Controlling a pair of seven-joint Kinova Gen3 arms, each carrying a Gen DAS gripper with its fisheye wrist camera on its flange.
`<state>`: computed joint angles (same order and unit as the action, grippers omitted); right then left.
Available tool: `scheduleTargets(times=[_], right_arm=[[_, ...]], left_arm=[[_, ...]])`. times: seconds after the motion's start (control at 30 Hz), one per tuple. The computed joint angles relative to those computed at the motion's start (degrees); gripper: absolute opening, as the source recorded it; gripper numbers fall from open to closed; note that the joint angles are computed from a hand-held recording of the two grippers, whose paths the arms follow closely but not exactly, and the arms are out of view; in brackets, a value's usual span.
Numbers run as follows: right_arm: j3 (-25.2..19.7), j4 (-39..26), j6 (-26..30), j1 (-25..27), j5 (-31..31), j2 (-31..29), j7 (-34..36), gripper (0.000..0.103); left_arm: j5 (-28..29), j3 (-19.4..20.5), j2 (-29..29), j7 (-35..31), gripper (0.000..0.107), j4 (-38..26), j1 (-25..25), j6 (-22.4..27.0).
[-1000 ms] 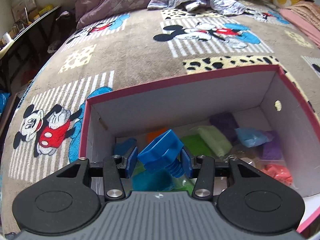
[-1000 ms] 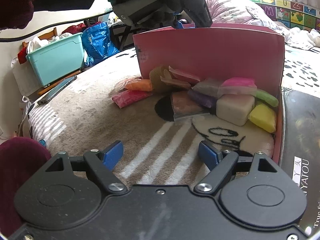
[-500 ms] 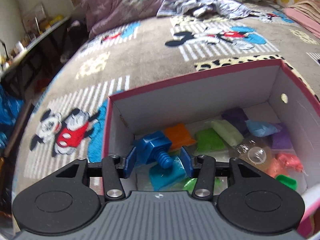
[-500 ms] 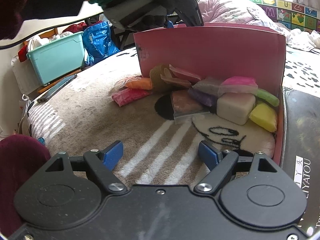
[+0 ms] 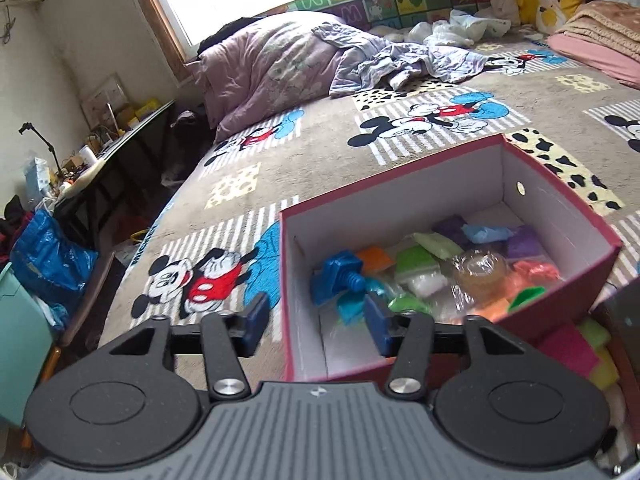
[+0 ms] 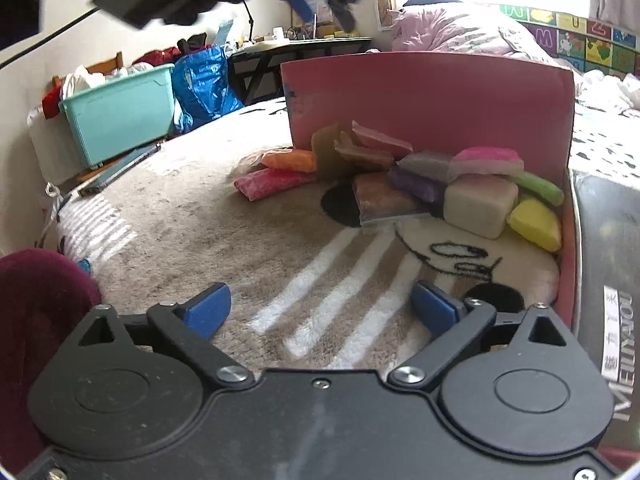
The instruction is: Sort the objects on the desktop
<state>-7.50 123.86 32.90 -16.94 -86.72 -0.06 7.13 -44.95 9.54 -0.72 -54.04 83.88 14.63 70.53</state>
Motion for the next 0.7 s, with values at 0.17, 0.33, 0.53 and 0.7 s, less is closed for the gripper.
scheduleTargets(times=[0.17, 0.33, 0.53, 0.7], right_arm=[[0.0, 2.7, -0.1, 0.0, -1.9, -2.2, 1.8, 0.102], [-0.2, 4.1, -1.5, -1.0, 3.2, -5.6, -1.3, 0.102], [2.2, 4.1, 0.8, -1.7, 12.2, -9.0, -12.5, 0.102], [5.1, 6.0, 3.5, -0.8, 10.9, -11.7, -19.7, 0.102]], left_arm=[[-1.3, 2.3, -3.1, 0.6, 0.062, 1.1, 0.9, 3.1], [-2.1, 5.1, -6.1, 2.0, 0.062, 2.4, 0.7, 5.4], [-1.0, 8.8, -9.9, 2.4, 0.062, 3.6, 0.0, 7.6], [0.8, 12.1, -13.2, 2.9, 0.062, 4.2, -1.4, 9.7]])
